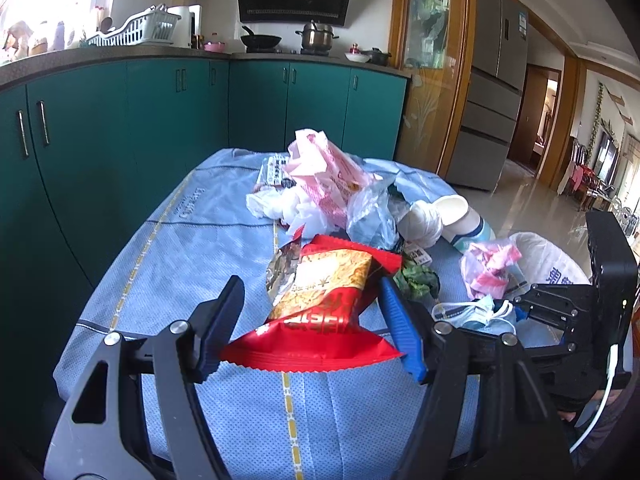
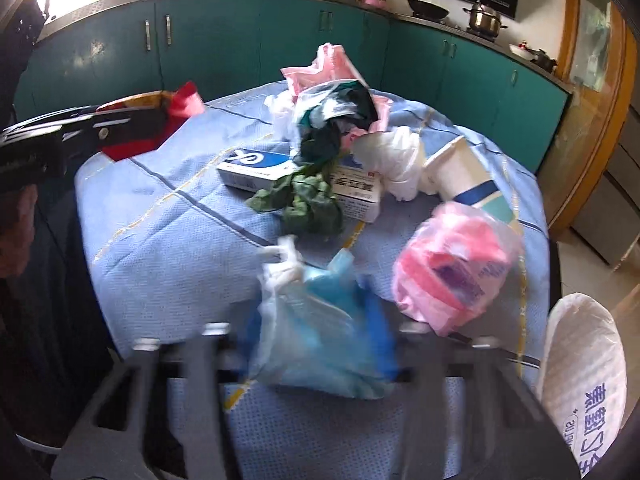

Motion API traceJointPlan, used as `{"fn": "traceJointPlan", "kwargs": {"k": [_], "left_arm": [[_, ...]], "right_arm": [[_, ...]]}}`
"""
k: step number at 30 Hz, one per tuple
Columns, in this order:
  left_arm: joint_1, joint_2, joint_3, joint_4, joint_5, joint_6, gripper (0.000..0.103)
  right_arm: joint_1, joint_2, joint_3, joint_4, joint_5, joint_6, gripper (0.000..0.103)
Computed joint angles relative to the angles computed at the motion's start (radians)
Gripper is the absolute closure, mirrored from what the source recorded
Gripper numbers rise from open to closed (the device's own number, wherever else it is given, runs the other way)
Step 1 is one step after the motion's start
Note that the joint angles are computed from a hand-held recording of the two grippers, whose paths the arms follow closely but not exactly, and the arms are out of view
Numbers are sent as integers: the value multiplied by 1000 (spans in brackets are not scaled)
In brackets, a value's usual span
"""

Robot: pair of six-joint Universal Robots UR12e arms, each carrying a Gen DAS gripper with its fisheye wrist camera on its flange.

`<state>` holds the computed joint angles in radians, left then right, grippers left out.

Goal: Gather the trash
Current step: 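Hold the red snack bag in the left tool while the right tool grasps the blue face mask, then carry the snack bag and mask over the white bin and open both tools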

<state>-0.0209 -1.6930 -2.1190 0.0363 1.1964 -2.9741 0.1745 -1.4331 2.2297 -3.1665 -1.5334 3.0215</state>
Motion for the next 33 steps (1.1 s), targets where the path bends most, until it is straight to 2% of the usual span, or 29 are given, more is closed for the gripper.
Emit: {"fn": "traceJointPlan", "kwargs": {"k": [2, 7, 12, 16, 17, 19, 21, 24, 29, 33], "left_arm": [[2, 2, -2, 8, -7, -3, 33], [10, 10, -10, 40, -17, -17, 33], [16, 20, -6, 63, -49, -38, 33], [5, 18, 14, 85, -91, -55, 33], [1, 17, 18, 89, -101, -56, 33], [-13, 10, 33, 97, -121, -65, 33], [-30, 2, 46, 105, -144, -78, 33], [-57, -11, 58, 115, -160, -80, 33], [-99, -35, 84, 101, -195, -70, 33], [-150, -65, 122, 58, -251, -47, 33]], "right_arm": [[-1, -2, 9, -47, 9, -2, 75], [-23, -21, 40, -185, 72, 23, 76], [-30, -46, 67, -327, 19, 51, 76], [-64, -103, 97, -433, -39, 82, 76], [-72, -114, 99, -443, -56, 81, 76], [-77, -131, 102, -471, -152, 72, 76], [-93, -145, 115, -497, -217, 86, 76], [-140, -163, 161, -517, -246, 164, 76], [-201, -199, 230, -461, -297, 261, 76], [-252, -242, 289, -455, -343, 338, 76]]}}
